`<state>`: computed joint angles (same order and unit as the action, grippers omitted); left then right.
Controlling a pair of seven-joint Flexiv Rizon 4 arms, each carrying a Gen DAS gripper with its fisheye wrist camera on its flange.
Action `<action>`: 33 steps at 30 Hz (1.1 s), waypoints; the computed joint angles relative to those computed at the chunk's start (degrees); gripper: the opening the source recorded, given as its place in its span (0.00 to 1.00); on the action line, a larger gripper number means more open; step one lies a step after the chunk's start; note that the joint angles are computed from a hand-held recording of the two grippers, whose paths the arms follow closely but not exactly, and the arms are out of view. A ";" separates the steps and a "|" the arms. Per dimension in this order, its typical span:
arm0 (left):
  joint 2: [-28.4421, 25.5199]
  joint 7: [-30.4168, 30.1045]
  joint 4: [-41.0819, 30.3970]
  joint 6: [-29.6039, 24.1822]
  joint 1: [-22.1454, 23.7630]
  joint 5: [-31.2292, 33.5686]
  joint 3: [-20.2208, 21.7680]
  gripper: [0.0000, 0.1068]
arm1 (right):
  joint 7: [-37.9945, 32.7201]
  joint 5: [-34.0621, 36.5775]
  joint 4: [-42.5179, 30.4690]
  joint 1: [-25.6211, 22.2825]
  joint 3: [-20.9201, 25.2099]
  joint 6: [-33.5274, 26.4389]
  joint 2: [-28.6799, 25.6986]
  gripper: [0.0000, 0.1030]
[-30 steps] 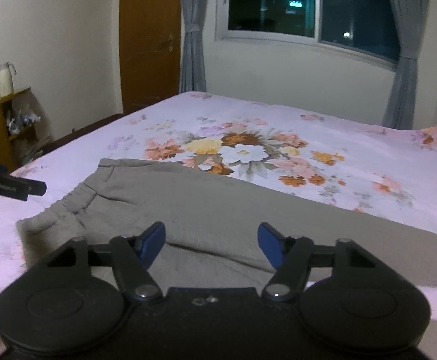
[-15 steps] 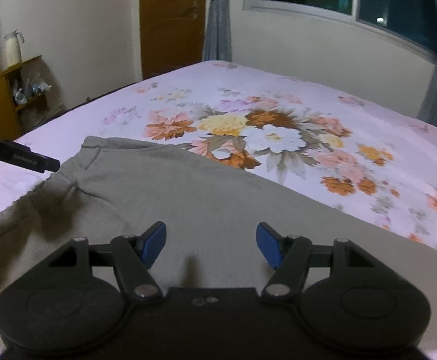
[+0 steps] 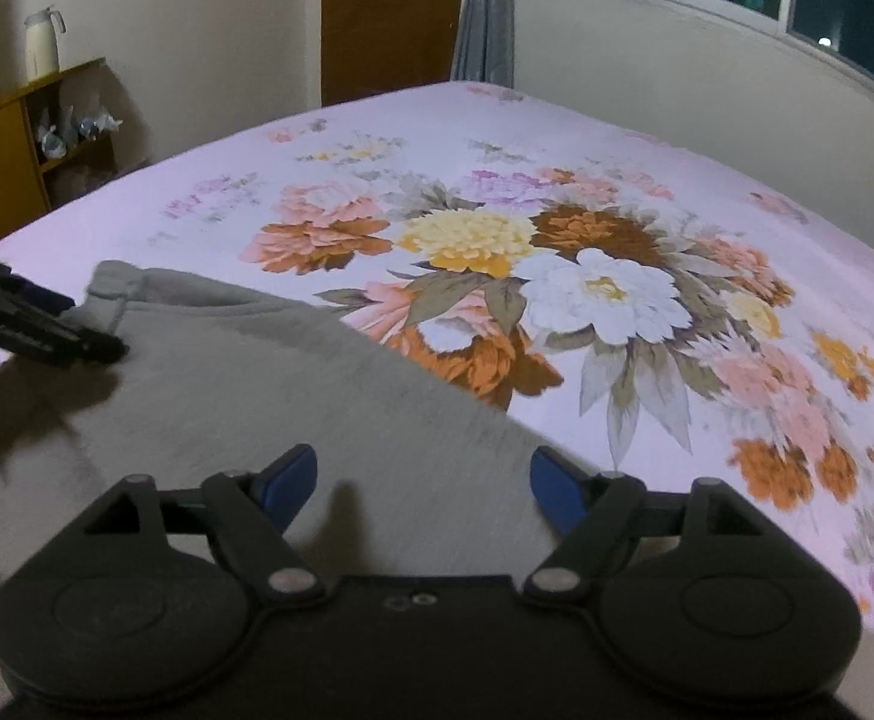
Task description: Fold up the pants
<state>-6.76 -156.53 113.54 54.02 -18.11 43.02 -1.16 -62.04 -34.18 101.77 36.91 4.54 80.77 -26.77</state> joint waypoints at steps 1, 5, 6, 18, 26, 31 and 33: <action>-0.13 -0.63 0.33 1.24 0.15 0.47 0.18 0.72 | -1.34 0.83 -1.62 -0.81 1.07 -1.04 -1.03 0.76; 0.36 -3.12 1.54 3.88 0.22 2.62 0.75 0.63 | -7.95 5.81 -8.05 -3.77 5.73 -5.51 -4.80 0.68; 0.55 -3.86 1.73 4.27 0.21 3.10 0.76 0.61 | -10.47 7.75 -10.22 -4.73 7.60 -7.98 -5.95 0.64; 5.64 -10.42 1.45 -4.22 -1.66 9.10 -2.52 0.16 | -21.02 18.50 -5.00 -3.87 10.46 -6.98 0.83 0.08; 17.04 -12.12 6.28 -11.42 -2.37 5.24 -9.19 0.07 | -2.95 2.34 16.68 2.65 5.61 2.29 18.93 0.08; 24.71 -12.27 10.98 -16.97 -3.86 -2.42 -14.27 0.07 | 13.12 -9.55 27.20 1.99 8.93 3.57 25.76 0.08; 26.89 -13.21 12.59 -19.66 -4.16 -5.46 -16.52 0.07 | 18.55 -13.43 29.45 1.15 10.81 2.37 26.25 0.10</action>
